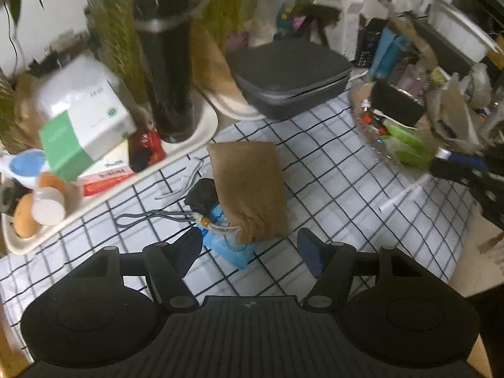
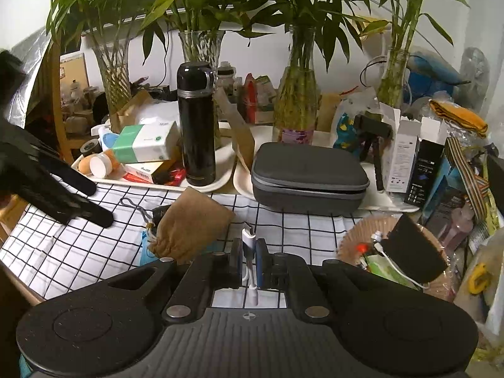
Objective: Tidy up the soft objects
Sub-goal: 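Grasp the burlap pouch with the left gripper while the right holds the cable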
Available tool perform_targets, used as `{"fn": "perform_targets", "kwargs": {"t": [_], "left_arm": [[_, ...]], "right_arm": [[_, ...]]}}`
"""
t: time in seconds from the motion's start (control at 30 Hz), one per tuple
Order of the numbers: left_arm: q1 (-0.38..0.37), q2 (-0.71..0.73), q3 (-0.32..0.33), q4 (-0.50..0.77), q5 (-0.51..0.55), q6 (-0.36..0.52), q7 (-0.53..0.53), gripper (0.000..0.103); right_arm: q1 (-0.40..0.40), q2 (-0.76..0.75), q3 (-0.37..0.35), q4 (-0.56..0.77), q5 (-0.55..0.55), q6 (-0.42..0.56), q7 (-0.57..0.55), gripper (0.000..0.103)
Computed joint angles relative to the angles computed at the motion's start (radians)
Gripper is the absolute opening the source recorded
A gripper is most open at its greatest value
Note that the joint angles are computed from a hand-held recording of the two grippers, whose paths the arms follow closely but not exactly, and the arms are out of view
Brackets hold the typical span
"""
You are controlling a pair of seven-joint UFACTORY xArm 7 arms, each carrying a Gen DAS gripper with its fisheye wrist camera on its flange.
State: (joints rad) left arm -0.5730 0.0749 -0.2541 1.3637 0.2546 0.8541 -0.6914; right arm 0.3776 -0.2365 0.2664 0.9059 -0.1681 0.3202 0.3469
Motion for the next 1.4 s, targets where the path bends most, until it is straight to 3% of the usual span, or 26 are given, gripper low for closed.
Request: {"fn": "perform_targets", "kwargs": {"t": [0.17, 0.37, 0.5, 0.67, 0.77, 0.83, 0.9, 1.03, 1.4], "left_arm": [[0.028, 0.098, 0.023, 0.055, -0.113, -0.032, 0.025, 0.055], [0.034, 0.191, 0.050, 0.109, -0.157, -0.029, 0.020, 0.053], [0.048, 0.218, 0.052, 0.110, -0.217, -0.054, 0.027, 0.043], [0.044, 0.244, 0.059, 0.118, -0.230, -0.066, 0.021, 0.040], [0.043, 0.252, 0.064, 0.116, -0.234, -0.059, 0.003, 0.027], [0.049, 0.252, 0.060, 0.111, -0.253, -0.057, 0.004, 0.007], [0.046, 0.242, 0.063, 0.099, -0.249, -0.061, -0.013, 0.003], [0.031, 0.207, 0.075, 0.082, -0.203, -0.051, -0.085, 0.002], [0.022, 0.041, 0.043, -0.014, -0.066, -0.107, -0.110, 0.002]], "right_arm": [[-0.004, 0.012, 0.003, 0.012, -0.007, 0.006, 0.013, 0.010], [0.003, 0.023, -0.010, 0.023, 0.014, 0.012, 0.014, 0.010], [0.010, 0.025, -0.019, 0.021, 0.035, 0.008, 0.000, 0.010], [0.011, 0.027, -0.022, 0.022, 0.054, 0.006, -0.003, 0.010], [0.012, 0.029, -0.025, 0.023, 0.065, 0.006, -0.005, 0.010], [0.015, 0.029, -0.027, 0.022, 0.073, 0.006, -0.012, 0.010], [0.015, 0.031, -0.024, 0.023, 0.071, 0.007, -0.013, 0.010], [0.016, 0.032, -0.022, 0.022, 0.072, 0.006, -0.012, 0.010], [0.017, 0.017, -0.020, 0.017, 0.072, 0.005, -0.003, 0.010]]}}
